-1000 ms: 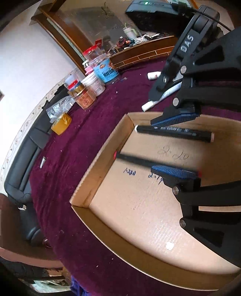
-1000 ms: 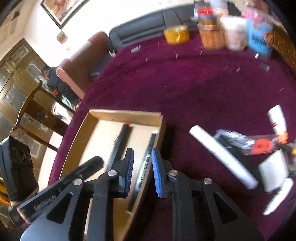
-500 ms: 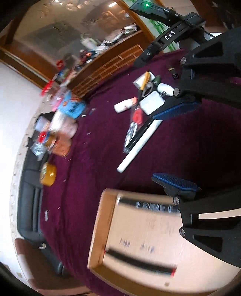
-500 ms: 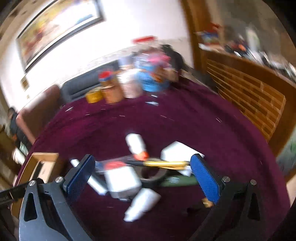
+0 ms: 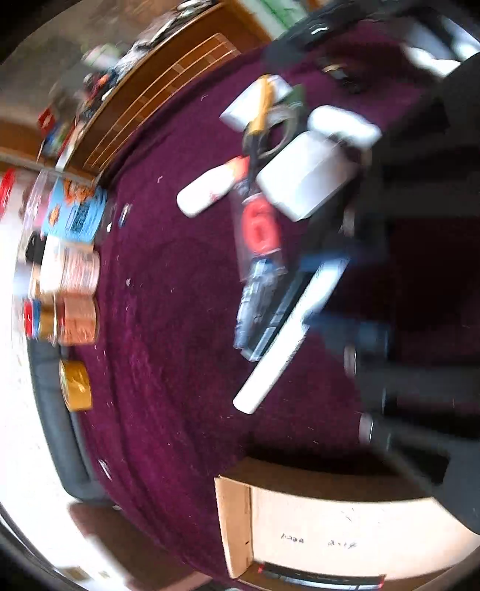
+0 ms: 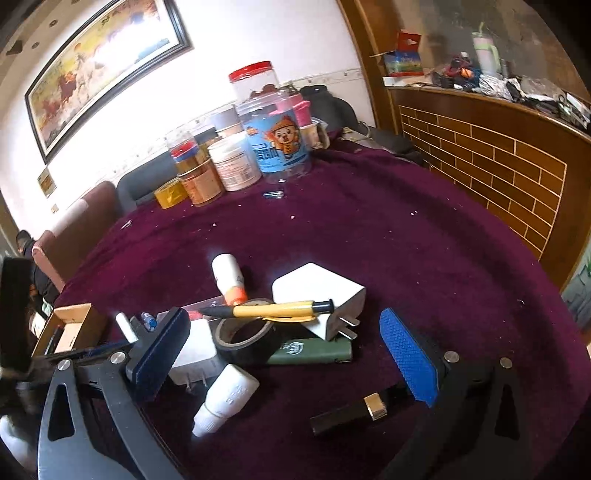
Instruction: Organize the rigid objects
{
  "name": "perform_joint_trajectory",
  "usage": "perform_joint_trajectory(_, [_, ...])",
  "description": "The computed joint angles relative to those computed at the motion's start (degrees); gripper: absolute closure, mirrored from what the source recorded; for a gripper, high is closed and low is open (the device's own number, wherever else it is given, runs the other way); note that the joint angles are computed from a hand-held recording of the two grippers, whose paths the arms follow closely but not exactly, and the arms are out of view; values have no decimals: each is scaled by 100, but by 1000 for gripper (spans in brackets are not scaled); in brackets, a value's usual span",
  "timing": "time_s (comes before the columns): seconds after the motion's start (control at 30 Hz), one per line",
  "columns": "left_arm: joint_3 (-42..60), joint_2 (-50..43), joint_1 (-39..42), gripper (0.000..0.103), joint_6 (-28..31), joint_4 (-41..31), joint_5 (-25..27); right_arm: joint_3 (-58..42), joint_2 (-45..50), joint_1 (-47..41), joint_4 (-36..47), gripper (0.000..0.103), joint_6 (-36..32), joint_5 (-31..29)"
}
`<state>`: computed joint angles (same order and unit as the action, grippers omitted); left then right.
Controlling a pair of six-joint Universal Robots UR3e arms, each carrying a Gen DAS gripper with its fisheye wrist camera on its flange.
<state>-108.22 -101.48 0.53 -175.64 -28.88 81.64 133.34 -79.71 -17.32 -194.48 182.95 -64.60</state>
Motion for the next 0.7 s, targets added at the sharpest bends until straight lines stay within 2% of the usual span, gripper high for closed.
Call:
perform_joint_trajectory(0.03, [-249,291,82,102,192,-153,-61,61,-9,-11,-46,0,-33,34])
perform_joint_trajectory(0.1, [-574,668,302,102,458,-608,-254,93,-13,-27,-54,0,-55,95])
perform_joint_trajectory(0.2, [-1247,1471,710,103,805,-856,-433,139,-24,-116,-68,0,-38,220])
perform_joint_trajectory(0.27, [-1514,2075,1159,102,1004,-1237,-1043,113,-4,-131,-23,0,-6,242])
perform_joint_trajectory(0.3, [-1541,2191,1247,100,930,-1224,-1176,83,15,-127,31,0,-3,229])
perform_joint_trajectory(0.33, [-1441,2123,1221,94,683,-1059,-1137,58,29,-137,100,0,-22,254])
perform_joint_trajectory(0.37, [-1369,2015,1168,82,500,-934,-1105,45,38,-142,136,0,-28,271])
perform_joint_trajectory(0.43, [-1054,1497,909,66,-23,-538,-966,62,37,-140,100,0,2,259])
perform_joint_trajectory(0.5, [-578,786,571,65,-533,-257,-585,64,48,-127,90,0,-2,244])
perform_joint_trajectory(0.57, [71,-14,354,64,-731,-254,-367,23,73,-93,155,0,-31,204])
perform_joint_trajectory(0.63, [205,-319,93,65,-713,138,101,-2,83,-74,202,0,-51,199])
perform_joint_trajectory(0.7, [79,-244,11,71,-500,204,205,-8,92,-82,229,0,-65,231])
